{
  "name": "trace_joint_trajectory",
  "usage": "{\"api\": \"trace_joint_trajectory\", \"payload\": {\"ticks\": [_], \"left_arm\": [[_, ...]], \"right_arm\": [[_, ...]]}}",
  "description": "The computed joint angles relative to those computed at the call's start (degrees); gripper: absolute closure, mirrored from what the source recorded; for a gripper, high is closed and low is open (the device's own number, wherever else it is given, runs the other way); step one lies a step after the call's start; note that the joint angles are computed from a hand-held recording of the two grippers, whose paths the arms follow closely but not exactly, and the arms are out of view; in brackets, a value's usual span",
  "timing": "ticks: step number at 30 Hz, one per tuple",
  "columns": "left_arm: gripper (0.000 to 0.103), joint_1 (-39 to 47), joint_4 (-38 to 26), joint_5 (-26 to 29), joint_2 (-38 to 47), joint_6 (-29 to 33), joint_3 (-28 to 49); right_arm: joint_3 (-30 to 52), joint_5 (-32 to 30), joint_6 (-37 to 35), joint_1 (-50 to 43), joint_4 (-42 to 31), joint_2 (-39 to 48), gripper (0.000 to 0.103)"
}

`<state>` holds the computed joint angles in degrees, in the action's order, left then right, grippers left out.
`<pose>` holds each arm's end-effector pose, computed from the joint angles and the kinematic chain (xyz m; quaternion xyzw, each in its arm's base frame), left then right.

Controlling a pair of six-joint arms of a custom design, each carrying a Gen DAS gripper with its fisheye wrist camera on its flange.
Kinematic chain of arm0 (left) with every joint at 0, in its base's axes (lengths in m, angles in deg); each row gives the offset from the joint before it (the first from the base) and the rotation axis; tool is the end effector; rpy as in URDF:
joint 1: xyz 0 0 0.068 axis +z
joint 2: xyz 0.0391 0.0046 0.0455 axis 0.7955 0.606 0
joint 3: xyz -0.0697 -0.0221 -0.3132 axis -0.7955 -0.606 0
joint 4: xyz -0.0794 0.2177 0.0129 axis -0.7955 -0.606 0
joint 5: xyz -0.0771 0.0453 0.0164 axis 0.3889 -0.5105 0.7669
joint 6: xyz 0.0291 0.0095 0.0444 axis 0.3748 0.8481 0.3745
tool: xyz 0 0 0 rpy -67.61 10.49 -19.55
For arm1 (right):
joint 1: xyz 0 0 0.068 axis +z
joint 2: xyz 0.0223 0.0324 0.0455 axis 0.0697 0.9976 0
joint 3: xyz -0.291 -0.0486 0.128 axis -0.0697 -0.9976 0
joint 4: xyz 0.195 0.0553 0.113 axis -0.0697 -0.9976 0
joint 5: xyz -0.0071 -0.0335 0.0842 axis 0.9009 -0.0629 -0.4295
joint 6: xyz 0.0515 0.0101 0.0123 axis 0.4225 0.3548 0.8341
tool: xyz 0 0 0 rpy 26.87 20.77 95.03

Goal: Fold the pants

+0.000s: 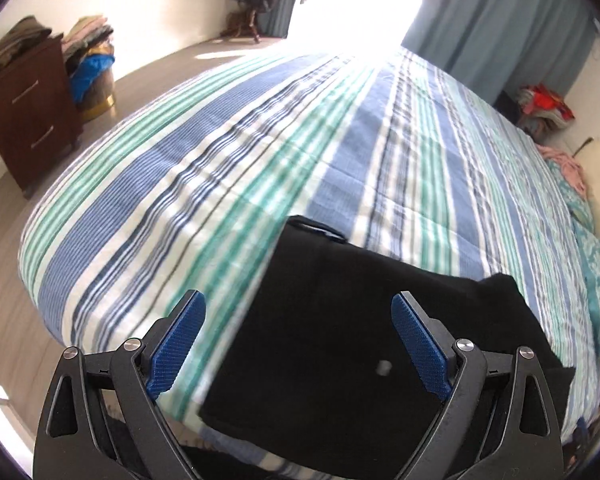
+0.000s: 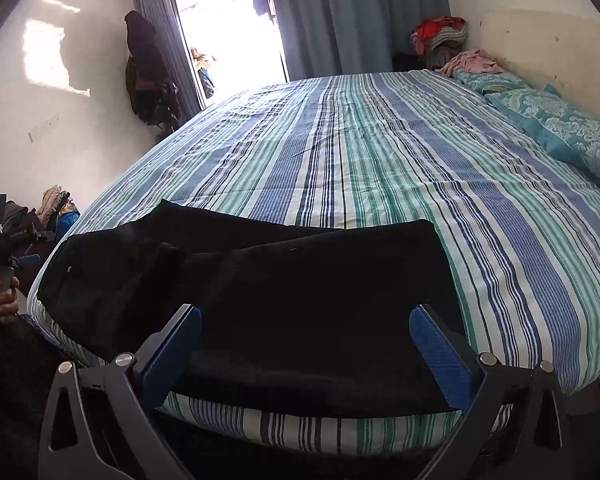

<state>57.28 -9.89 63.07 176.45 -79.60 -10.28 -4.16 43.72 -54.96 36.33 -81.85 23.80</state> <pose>0.3032 0.0188 0.2978 -0.1198 0.9476 -0.0928 0.2813 0.0964 0.0458 0.2807 0.0824 0.9079 0.0621 0.4063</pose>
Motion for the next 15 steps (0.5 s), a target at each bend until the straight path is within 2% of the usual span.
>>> {"api": "trace_joint_trajectory", "payload": {"ticks": [2,6,9,13,15], "left_arm": [[0.008,3.8,-2.5,4.6,3.5,4.9,2.3],[0.008,2.9,-2.4,4.1,7.1,11.3,1.9],[0.008,1.3,-1.1,6.5,9.3,12.2,0.9],[0.010,0.2,-1.5,13.8,11.4,11.8,0.2],[0.016,-1.0,-0.4,12.4,11.1,12.1,-0.8]], "right_arm": [[-0.1,-0.4,0.4,-0.3,0.0,-0.1,0.000],[0.0,-1.0,1.6,-1.4,0.1,0.6,0.000],[0.3,-0.3,2.5,-0.7,-0.4,1.7,0.000],[0.5,1.1,3.1,0.8,-1.6,2.7,0.000],[0.5,1.5,3.4,1.3,-2.3,2.5,0.000]]}}
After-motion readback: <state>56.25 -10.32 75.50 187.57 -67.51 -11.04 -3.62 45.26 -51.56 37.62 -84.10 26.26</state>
